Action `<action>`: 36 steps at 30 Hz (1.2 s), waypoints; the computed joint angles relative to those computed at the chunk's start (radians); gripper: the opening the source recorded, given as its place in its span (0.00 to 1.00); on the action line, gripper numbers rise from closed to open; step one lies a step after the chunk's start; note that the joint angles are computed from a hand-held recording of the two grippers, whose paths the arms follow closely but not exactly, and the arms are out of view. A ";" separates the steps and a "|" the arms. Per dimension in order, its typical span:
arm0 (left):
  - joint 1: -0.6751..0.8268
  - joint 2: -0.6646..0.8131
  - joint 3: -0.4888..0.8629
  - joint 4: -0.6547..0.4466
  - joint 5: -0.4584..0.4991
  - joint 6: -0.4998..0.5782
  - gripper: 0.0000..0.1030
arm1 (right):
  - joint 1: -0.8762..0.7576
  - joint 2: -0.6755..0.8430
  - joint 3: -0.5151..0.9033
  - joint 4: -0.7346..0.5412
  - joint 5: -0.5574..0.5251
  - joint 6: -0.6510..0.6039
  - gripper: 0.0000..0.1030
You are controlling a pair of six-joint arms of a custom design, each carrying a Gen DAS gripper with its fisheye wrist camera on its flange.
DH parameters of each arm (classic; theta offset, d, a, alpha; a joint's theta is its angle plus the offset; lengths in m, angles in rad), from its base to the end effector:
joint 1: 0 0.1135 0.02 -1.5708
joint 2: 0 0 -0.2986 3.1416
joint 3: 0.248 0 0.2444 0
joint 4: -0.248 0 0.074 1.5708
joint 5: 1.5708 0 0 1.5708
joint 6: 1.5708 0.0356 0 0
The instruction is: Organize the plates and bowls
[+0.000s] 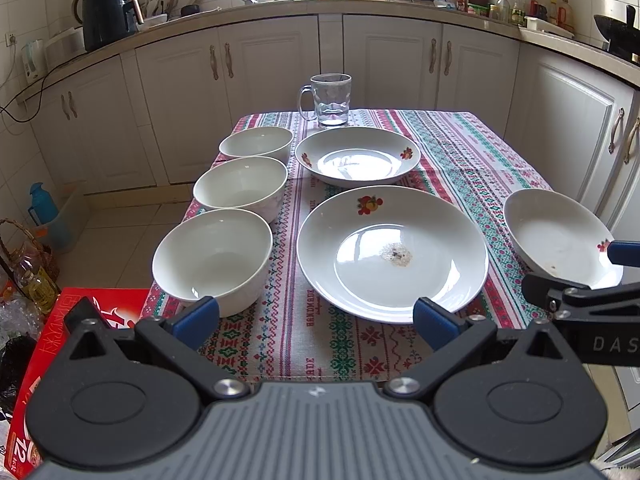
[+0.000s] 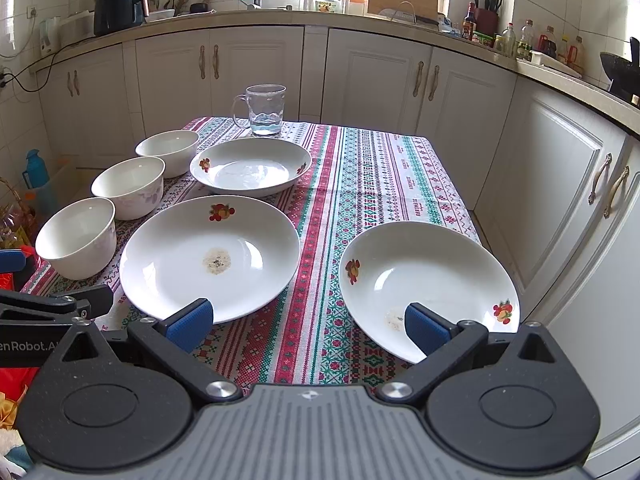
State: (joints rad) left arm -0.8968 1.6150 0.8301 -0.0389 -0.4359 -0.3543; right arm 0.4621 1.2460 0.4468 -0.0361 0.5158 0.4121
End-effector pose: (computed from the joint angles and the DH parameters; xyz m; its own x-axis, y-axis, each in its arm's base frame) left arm 0.2086 -0.2371 0.2088 -0.6131 0.2636 -0.7447 0.3375 0.9397 0.0548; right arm 0.1898 0.0749 0.1907 -0.6448 0.0681 -0.7613 0.1819 0.9811 -0.0664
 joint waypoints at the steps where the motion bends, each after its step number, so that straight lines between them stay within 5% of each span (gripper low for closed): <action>1: -0.001 0.001 0.000 0.001 0.000 0.000 0.99 | 0.000 0.000 0.000 0.000 0.001 -0.001 1.00; 19: 0.028 -0.004 0.008 0.106 0.049 0.115 0.99 | -0.055 -0.073 -0.038 0.059 -0.029 -0.075 1.00; 36: 0.055 0.125 0.163 0.120 0.226 0.247 0.99 | -0.538 -0.224 -0.173 0.166 -0.342 -0.432 1.00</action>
State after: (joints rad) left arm -0.8414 1.7399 0.9926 0.0813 -0.2095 -0.1069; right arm -0.0755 1.0221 0.2742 0.1301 0.1738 -0.0195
